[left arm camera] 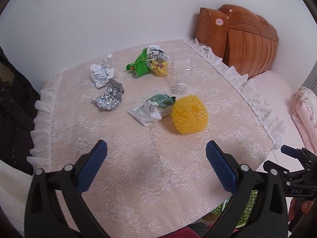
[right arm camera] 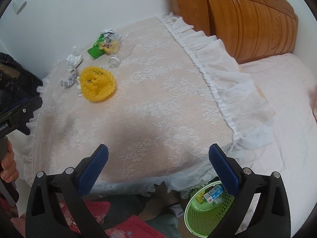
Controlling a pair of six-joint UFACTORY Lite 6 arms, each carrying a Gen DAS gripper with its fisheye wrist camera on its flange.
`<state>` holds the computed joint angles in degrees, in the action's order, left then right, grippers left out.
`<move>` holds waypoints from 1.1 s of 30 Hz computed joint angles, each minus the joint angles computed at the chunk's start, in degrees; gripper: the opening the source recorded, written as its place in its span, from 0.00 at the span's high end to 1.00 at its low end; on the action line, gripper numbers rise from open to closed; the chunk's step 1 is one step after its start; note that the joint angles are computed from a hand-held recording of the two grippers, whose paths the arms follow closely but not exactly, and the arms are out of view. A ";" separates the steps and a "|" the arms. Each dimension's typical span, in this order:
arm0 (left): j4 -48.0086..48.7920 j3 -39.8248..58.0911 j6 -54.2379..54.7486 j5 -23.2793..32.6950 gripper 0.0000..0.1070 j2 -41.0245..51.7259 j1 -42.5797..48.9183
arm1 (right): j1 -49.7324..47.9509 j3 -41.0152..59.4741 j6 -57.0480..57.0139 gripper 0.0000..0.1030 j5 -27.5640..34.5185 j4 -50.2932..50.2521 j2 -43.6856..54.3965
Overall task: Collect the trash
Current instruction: 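Return both tools to the table toward the yellow foam net, then grasp the yellow foam net with the right tool while the left tool grasps the green-white bag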
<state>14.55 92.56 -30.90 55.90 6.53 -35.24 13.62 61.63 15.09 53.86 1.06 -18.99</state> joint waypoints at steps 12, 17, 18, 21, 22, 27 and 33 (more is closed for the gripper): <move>-5.72 -0.24 16.48 -2.79 0.11 0.63 9.59 | 10.76 28.57 -15.22 0.02 -8.43 -0.91 35.66; -8.82 -0.34 20.44 -3.78 0.11 2.32 13.48 | 12.42 43.00 -14.99 0.02 -5.37 -2.16 50.09; -9.17 -0.30 20.95 -3.95 0.11 2.78 13.95 | 12.68 44.26 -13.95 0.02 -5.13 -3.14 51.49; -10.53 -0.26 22.81 -4.29 0.11 3.64 15.01 | 12.69 46.81 -12.46 0.02 -5.05 -3.33 54.20; -10.79 -0.11 23.23 -4.45 0.11 3.92 15.19 | 12.41 47.16 -11.87 0.04 -5.24 -3.14 54.56; -11.79 2.16 25.72 -4.91 0.11 6.35 15.58 | 9.62 48.01 -12.49 0.40 -3.87 1.76 54.93; -14.45 6.41 32.56 -5.51 0.11 11.50 14.65 | 7.17 42.08 -12.92 0.60 -4.50 5.11 48.64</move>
<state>0.10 98.96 1.65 50.39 18.03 -20.60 20.78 103.71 2.18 49.35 6.17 29.64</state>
